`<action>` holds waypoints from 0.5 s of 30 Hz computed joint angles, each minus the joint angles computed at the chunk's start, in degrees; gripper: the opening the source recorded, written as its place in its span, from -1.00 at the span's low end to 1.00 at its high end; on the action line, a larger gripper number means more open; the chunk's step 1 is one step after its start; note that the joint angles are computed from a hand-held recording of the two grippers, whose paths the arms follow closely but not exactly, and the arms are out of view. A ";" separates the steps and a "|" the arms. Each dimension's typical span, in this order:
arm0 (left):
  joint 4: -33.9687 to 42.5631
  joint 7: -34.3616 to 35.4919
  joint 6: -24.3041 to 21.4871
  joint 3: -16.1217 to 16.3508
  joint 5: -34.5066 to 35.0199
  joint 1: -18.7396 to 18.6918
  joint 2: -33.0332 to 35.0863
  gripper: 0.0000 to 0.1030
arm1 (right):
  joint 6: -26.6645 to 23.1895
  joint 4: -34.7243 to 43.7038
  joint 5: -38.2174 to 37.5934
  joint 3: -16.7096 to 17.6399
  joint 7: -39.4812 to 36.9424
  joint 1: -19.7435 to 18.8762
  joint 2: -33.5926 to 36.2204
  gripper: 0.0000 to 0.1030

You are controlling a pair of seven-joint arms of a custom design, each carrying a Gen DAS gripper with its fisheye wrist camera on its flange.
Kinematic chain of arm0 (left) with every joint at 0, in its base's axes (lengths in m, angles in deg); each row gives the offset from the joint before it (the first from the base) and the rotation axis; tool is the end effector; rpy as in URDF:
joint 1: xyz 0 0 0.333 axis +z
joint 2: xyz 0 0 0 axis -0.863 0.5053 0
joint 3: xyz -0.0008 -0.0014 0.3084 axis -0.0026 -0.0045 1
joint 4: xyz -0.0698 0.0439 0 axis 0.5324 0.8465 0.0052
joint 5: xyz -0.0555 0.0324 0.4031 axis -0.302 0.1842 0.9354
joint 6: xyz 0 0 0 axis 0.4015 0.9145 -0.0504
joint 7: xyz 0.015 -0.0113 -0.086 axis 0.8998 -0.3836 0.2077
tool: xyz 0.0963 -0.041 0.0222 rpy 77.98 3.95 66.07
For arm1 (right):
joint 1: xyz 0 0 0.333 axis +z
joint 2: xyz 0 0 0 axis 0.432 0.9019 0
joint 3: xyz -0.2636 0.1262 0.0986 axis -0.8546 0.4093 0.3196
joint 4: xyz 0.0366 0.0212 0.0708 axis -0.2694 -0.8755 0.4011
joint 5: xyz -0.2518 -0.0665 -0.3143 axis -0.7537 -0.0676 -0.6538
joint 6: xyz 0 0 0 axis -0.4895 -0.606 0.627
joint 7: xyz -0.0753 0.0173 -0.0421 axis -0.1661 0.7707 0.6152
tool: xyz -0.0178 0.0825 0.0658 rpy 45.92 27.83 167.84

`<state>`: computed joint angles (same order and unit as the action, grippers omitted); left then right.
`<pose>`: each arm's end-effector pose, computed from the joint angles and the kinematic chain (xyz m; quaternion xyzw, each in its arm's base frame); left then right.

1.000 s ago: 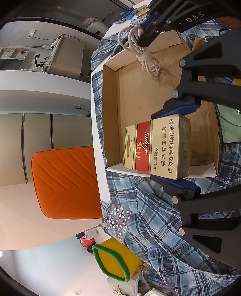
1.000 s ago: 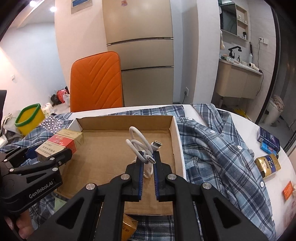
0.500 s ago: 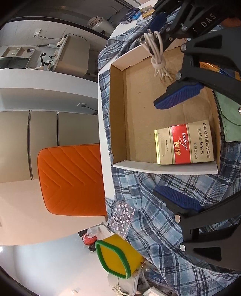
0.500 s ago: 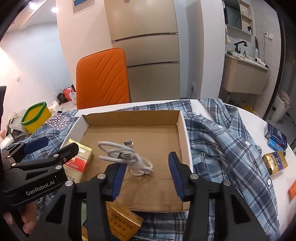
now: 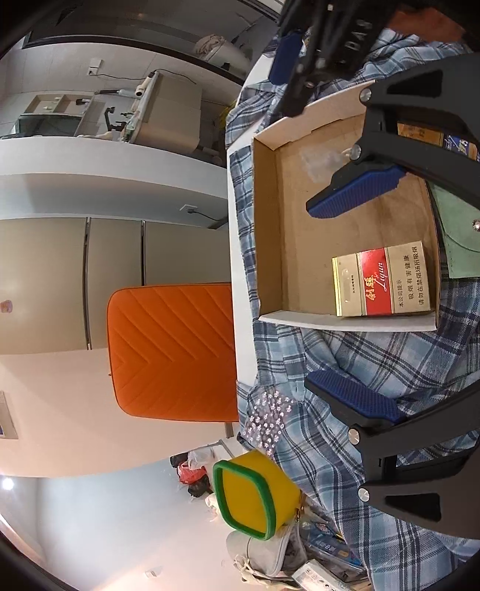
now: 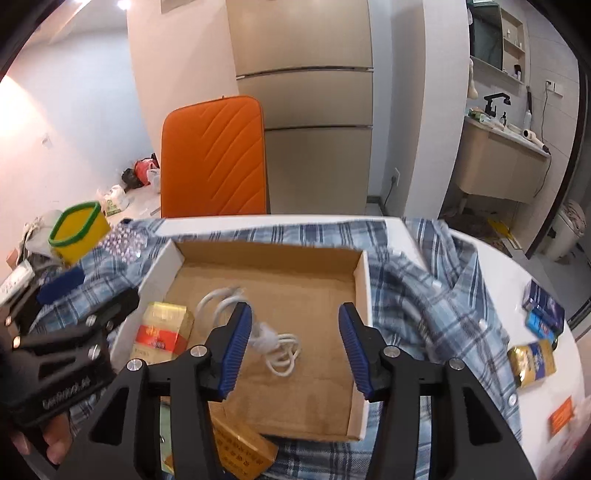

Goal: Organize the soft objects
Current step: 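Open the left gripper to drop the pack in the box while the right releases the cable, then raise both open grippers away from the box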

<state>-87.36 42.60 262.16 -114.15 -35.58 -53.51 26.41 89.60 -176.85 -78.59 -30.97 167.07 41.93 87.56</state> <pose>0.6668 -0.1625 0.3571 -0.4725 0.7752 -0.3559 0.2219 0.6356 0.1596 0.3738 -0.5321 0.7576 -0.2868 0.2465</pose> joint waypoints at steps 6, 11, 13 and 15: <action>-1.22 2.81 1.27 -5.64 -1.84 5.15 -0.67 0.63 | 0.63 -2.92 -5.25 -0.83 6.37 0.47 -3.23 0.00; -5.14 6.42 5.69 -17.78 -2.72 16.02 -1.88 0.63 | -1.23 -6.70 -14.44 0.68 15.41 0.04 -8.53 0.00; -7.01 6.59 7.49 -23.64 -1.39 21.56 -1.83 0.63 | -2.68 -8.12 -18.78 2.02 19.07 -0.40 -11.06 0.00; -9.15 6.28 9.39 -29.59 0.50 27.34 -1.72 0.63 | -3.98 -9.24 -21.68 3.65 21.34 -1.07 -13.22 0.00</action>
<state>-96.51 48.88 271.55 -143.74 -35.08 -26.17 24.70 85.61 -186.09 -100.27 -27.32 188.40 40.86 74.33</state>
